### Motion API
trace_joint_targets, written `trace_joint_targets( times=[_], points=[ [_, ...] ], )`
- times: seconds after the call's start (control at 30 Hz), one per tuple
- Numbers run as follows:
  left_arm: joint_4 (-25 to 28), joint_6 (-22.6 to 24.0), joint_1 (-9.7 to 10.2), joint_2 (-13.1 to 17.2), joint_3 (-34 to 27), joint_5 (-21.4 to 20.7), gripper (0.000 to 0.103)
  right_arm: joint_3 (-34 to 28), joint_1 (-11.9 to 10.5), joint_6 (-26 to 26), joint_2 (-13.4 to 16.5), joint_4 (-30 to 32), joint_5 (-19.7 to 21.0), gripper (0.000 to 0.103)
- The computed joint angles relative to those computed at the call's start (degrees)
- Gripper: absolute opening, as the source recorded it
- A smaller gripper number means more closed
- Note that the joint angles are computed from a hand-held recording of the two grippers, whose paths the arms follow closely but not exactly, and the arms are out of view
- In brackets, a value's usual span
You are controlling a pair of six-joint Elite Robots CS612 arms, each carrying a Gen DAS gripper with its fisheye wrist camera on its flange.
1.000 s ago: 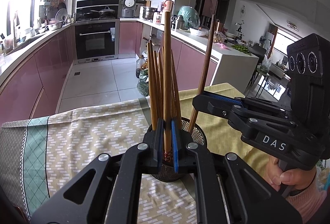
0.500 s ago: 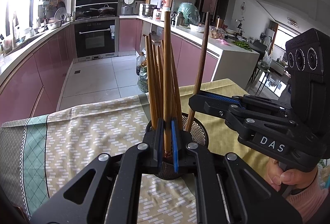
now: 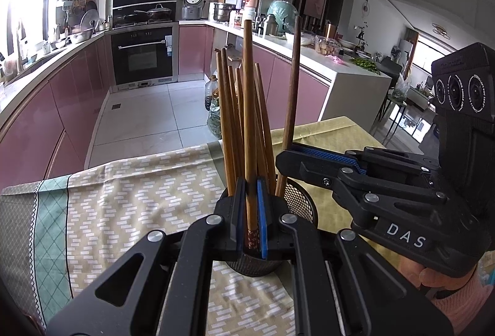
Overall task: Organize utensils
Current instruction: 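Open both tools to release the chopsticks in the cup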
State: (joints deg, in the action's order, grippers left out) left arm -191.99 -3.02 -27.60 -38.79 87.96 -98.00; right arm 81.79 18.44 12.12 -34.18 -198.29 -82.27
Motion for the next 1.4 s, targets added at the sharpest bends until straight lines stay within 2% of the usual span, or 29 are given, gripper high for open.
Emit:
trace_joint_targets(
  times=[0.63,1.4],
  points=[
    [4.1,-0.4,0.65,1.8,-3.8,-1.0,0.008,-2.1,-0.4,0.8,0.9,2.6,0.2,0.006],
    [6.1,-0.4,0.63,3.0,-5.4,-0.3,0.009,-2.8,-0.6,1.8,1.4,3.7,0.6,0.006]
  ],
)
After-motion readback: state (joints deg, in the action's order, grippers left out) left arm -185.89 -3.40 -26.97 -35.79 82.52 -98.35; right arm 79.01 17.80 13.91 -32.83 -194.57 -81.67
